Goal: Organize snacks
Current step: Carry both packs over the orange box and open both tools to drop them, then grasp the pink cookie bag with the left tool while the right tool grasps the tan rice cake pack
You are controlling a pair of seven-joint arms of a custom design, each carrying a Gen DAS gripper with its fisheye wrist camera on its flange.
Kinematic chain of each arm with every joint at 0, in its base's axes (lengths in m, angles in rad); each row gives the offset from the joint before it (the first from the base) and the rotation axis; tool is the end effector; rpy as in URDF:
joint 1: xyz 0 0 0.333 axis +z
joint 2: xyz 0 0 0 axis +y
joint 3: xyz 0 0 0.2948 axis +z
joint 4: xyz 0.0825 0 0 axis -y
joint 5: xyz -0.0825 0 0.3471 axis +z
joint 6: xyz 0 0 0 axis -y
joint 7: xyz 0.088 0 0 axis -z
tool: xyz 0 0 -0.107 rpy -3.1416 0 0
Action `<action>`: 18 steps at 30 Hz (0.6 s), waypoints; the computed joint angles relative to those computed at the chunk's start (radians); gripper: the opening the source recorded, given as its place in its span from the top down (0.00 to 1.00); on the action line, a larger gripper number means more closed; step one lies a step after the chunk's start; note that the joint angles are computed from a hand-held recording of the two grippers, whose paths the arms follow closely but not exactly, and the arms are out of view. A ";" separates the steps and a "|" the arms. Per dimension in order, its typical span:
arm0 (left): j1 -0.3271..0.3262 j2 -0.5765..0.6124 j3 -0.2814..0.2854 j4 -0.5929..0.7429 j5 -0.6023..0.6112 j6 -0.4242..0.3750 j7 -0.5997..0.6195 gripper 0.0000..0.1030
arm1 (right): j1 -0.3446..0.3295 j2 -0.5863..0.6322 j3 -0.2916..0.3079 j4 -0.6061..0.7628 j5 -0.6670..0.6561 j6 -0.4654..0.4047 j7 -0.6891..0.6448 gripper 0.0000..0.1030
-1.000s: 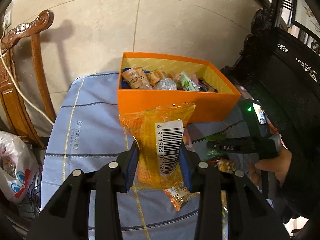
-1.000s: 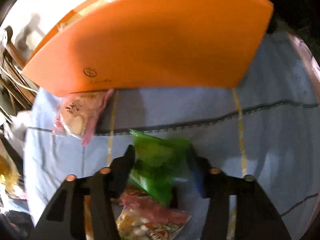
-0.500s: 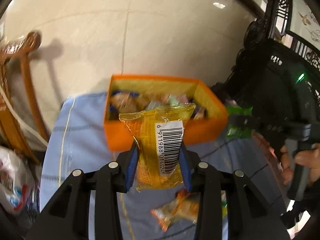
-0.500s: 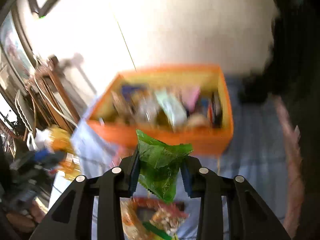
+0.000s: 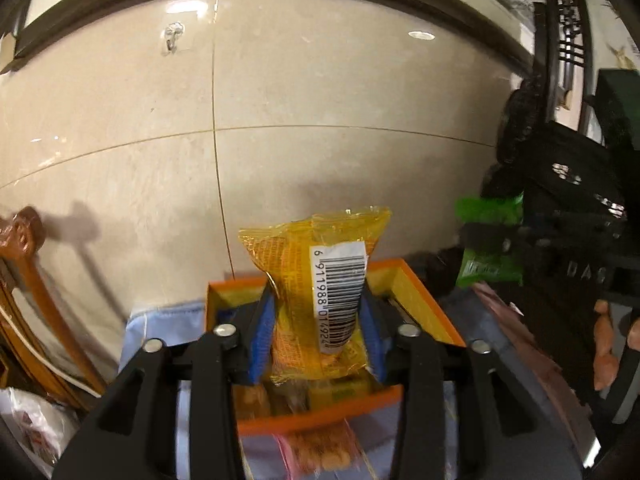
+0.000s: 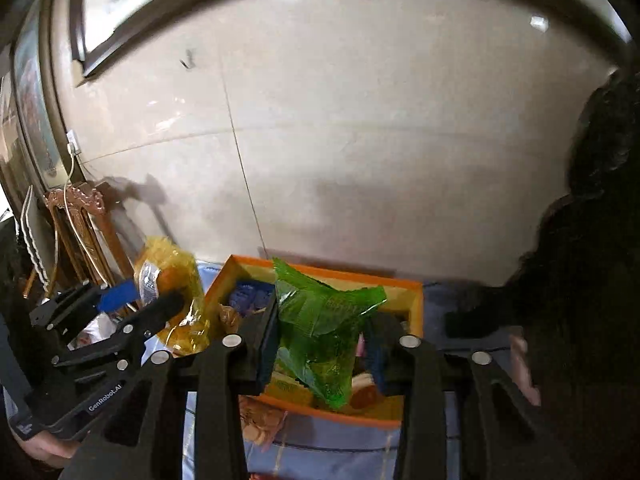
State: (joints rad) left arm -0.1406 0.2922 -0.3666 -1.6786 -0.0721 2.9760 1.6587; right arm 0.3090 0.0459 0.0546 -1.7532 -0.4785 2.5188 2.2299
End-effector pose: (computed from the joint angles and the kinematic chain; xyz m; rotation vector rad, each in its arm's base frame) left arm 0.5853 -0.2820 0.5594 -1.2770 2.0537 -1.2335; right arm 0.5494 0.2128 0.6021 -1.7371 1.7535 -0.7557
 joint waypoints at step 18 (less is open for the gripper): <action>0.208 -0.116 -0.180 -0.513 -0.305 0.053 0.283 0.07 | 0.012 -0.273 0.102 -0.670 0.176 0.133 0.081 0.21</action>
